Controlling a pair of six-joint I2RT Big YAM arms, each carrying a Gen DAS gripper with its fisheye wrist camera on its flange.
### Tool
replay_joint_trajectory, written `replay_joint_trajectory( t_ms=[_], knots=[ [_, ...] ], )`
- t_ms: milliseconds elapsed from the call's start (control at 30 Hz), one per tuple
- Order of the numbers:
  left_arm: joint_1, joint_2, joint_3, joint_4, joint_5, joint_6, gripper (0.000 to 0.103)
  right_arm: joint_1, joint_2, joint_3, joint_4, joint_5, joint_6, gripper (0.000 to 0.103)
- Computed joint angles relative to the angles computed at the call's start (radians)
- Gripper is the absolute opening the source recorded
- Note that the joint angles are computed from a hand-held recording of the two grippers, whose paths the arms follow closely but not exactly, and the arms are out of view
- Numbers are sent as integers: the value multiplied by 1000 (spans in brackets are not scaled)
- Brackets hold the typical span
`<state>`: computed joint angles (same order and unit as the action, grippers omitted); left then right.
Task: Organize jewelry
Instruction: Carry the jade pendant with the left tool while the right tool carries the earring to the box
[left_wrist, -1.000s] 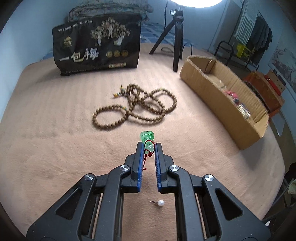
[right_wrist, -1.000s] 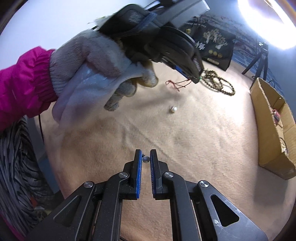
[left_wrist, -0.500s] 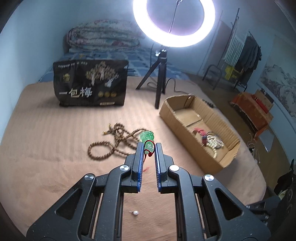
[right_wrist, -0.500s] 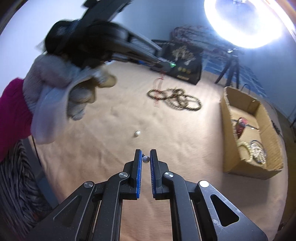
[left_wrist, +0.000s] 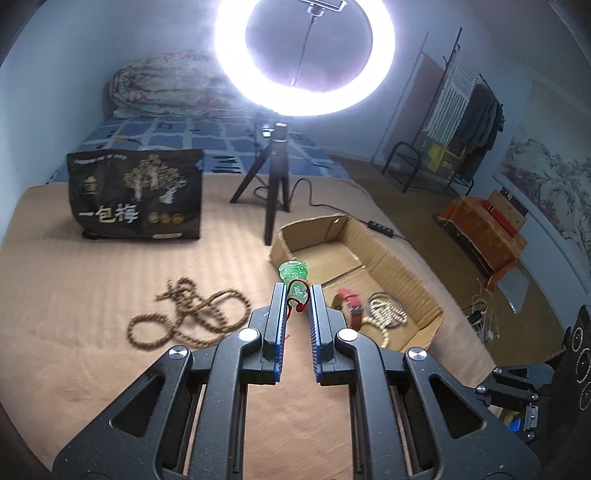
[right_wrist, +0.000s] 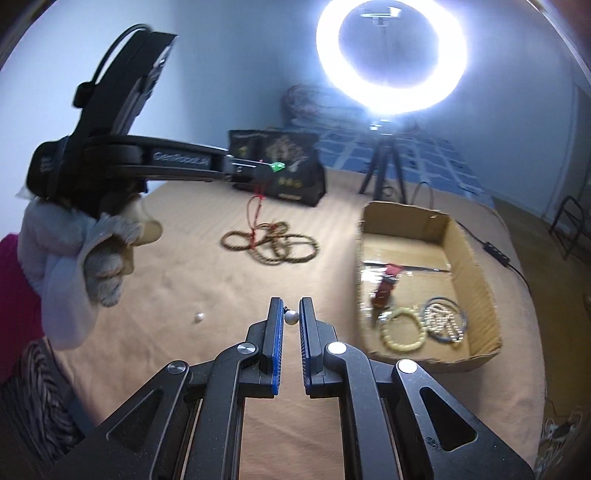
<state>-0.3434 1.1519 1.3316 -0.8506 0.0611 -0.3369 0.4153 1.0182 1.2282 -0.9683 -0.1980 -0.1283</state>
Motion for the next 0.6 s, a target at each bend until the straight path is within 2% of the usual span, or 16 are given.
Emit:
replay_joint_trajectory(
  t_ms=[467, 600],
  knots=[
    [-72, 190, 151, 39, -62, 25, 10, -159, 65, 35, -7, -19, -7, 7],
    [-80, 237, 198, 46, -57, 31, 10, -192, 92, 47, -10, -22, -9, 7]
  ],
)
